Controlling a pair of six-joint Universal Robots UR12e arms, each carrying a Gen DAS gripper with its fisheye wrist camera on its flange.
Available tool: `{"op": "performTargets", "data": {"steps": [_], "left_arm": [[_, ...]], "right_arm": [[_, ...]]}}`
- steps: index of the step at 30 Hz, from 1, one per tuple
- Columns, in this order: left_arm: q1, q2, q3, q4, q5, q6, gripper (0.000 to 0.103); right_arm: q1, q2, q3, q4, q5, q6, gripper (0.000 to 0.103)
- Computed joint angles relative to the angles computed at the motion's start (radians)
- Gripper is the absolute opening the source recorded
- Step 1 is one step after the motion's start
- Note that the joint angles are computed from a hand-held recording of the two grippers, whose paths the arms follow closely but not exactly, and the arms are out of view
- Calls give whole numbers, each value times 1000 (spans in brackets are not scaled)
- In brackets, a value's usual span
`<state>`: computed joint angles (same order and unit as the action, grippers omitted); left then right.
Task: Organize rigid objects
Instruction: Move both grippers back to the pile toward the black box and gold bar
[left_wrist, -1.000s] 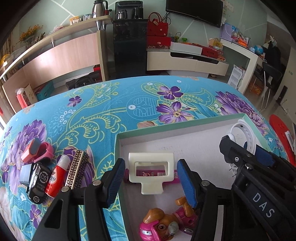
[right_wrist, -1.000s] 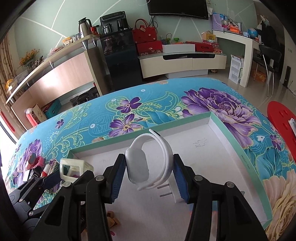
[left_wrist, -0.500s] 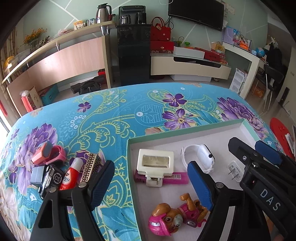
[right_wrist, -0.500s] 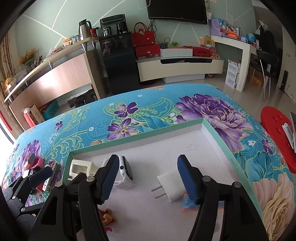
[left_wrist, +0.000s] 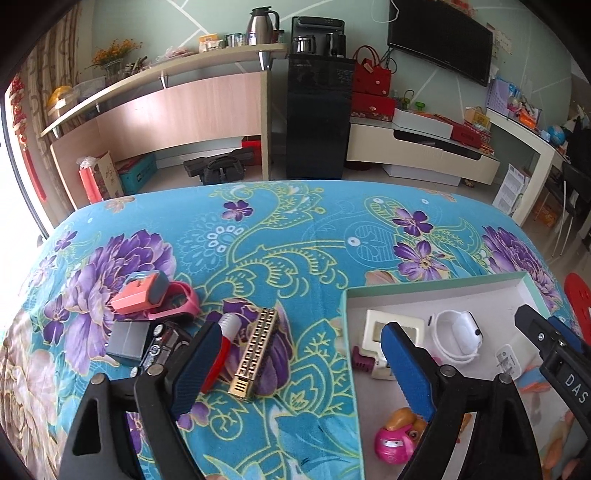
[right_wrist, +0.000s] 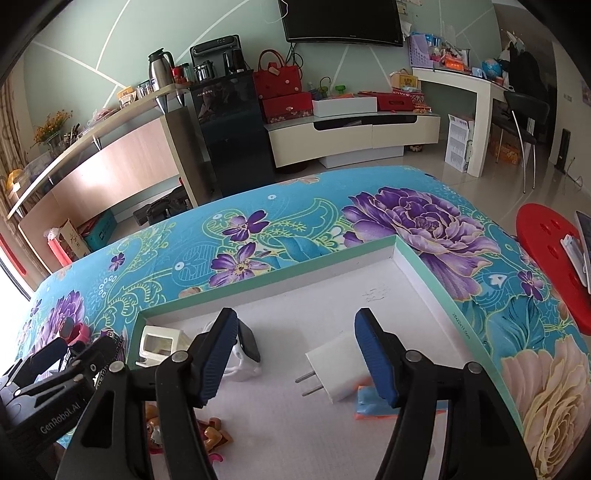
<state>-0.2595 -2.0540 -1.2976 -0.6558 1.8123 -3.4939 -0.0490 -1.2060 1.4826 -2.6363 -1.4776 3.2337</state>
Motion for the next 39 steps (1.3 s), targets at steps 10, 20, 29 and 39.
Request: {"op": "performTargets", "data": {"steps": [10, 20, 29, 39], "left_arm": [[46, 47, -63, -28, 78, -137, 94], [61, 73, -92, -71, 156, -202, 101], [83, 102, -134, -83, 208, -269, 103], [115, 145, -190, -96, 221, -342, 103]], "right_arm": [[19, 11, -16, 40, 52, -30, 67], [64, 23, -35, 74, 135, -99, 67], [100, 38, -48, 100, 134, -153, 76], [137, 49, -50, 76, 168, -185, 85]]}}
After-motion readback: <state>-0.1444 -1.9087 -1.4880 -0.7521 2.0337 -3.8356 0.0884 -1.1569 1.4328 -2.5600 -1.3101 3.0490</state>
